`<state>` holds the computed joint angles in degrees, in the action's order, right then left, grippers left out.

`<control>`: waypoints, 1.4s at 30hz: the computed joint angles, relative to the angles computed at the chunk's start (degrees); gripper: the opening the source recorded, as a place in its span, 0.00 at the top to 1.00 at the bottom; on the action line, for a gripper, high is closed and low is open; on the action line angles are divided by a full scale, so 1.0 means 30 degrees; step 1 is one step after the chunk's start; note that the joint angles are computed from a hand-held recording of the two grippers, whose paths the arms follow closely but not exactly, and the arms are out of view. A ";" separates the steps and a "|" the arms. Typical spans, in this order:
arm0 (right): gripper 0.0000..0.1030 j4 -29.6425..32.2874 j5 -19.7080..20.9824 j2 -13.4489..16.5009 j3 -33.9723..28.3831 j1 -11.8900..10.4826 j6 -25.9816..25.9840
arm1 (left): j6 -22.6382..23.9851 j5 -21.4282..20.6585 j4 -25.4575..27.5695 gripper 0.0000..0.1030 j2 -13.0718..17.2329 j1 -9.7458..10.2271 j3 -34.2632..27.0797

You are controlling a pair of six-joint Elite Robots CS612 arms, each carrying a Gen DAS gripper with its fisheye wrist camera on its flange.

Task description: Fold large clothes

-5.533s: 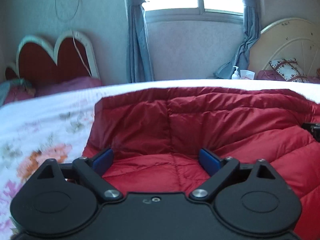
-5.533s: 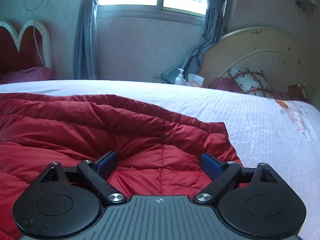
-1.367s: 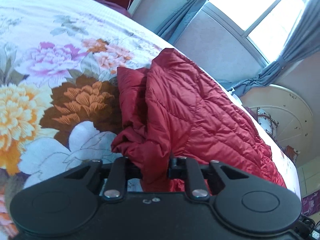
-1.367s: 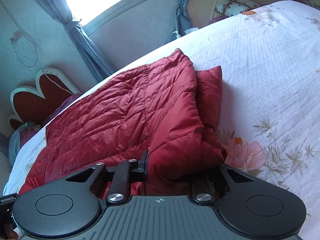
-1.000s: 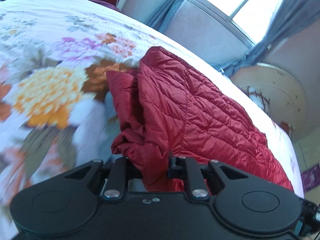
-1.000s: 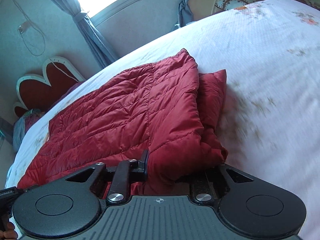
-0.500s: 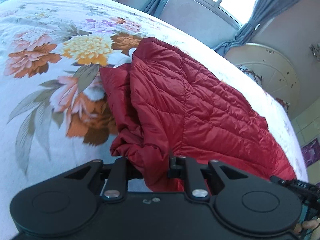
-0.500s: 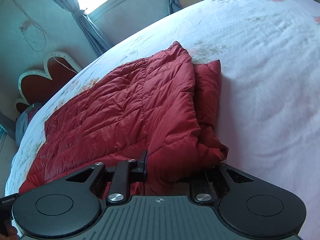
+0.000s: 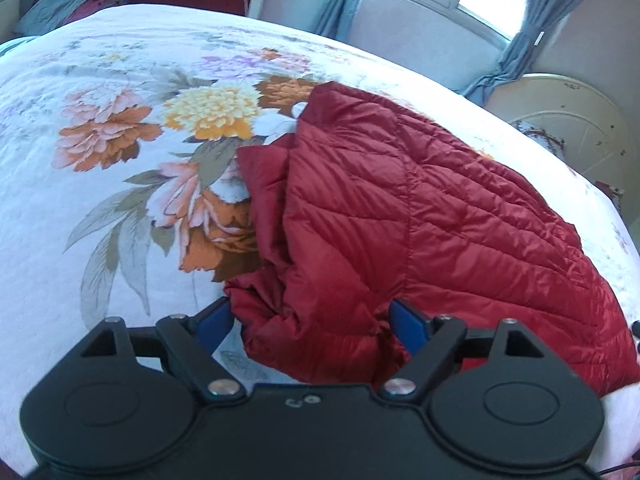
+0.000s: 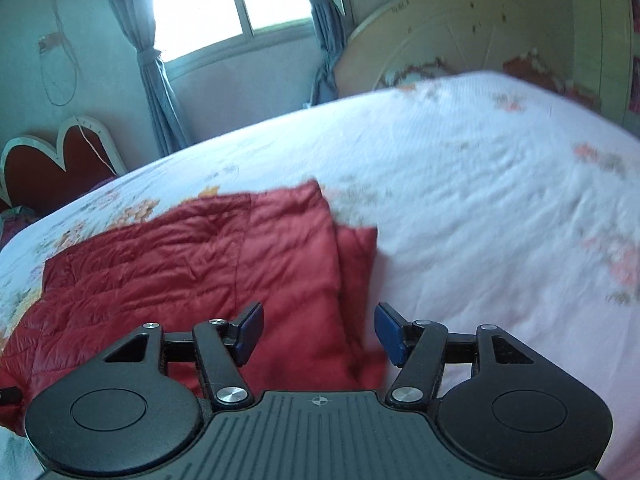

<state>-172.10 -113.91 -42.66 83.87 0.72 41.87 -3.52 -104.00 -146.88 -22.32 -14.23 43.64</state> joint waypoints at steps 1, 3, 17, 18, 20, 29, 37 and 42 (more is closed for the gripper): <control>0.41 -0.0260 -0.0340 0.0016 -0.0071 0.0076 -0.0500 | -0.0071 0.0247 0.0078 0.18 -0.0013 -0.0024 -0.0014; 0.41 -0.0673 -0.0599 0.0145 -0.0471 0.0186 -0.1607 | -0.0063 0.0559 -0.0041 0.17 -0.0042 -0.0052 0.0019; 0.18 -0.0231 0.2189 0.3003 -0.5530 0.0782 -0.6914 | -0.1084 -0.0043 0.1007 0.10 -0.0002 0.0052 -0.0319; 0.25 -0.0030 0.2347 0.3315 -0.6009 0.0768 -0.7118 | -0.1332 -0.0175 0.1181 0.10 -0.0062 0.0105 -0.0221; 0.48 0.0822 0.2627 0.3823 -0.6966 0.0781 -0.7510 | -0.1998 -0.0461 0.1482 0.10 -0.0230 0.0236 0.0061; 0.51 0.4113 0.3397 0.5617 -0.9842 0.0764 -0.8096 | -0.5351 -0.4626 0.1226 0.18 -0.0044 0.0853 0.0462; 0.51 0.4716 0.2992 0.6065 -1.0139 0.0868 -0.8976 | -0.6542 -0.5040 -0.0981 0.38 0.1122 0.0497 -0.0686; 0.51 0.4389 0.2943 0.5318 -0.9009 0.0875 -0.8562 | -0.7116 -0.4944 -0.1656 0.49 0.1569 0.0403 -0.1225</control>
<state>-158.93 -105.08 -26.71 56.85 3.34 16.18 -24.87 -118.83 -151.85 -17.62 -13.02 39.97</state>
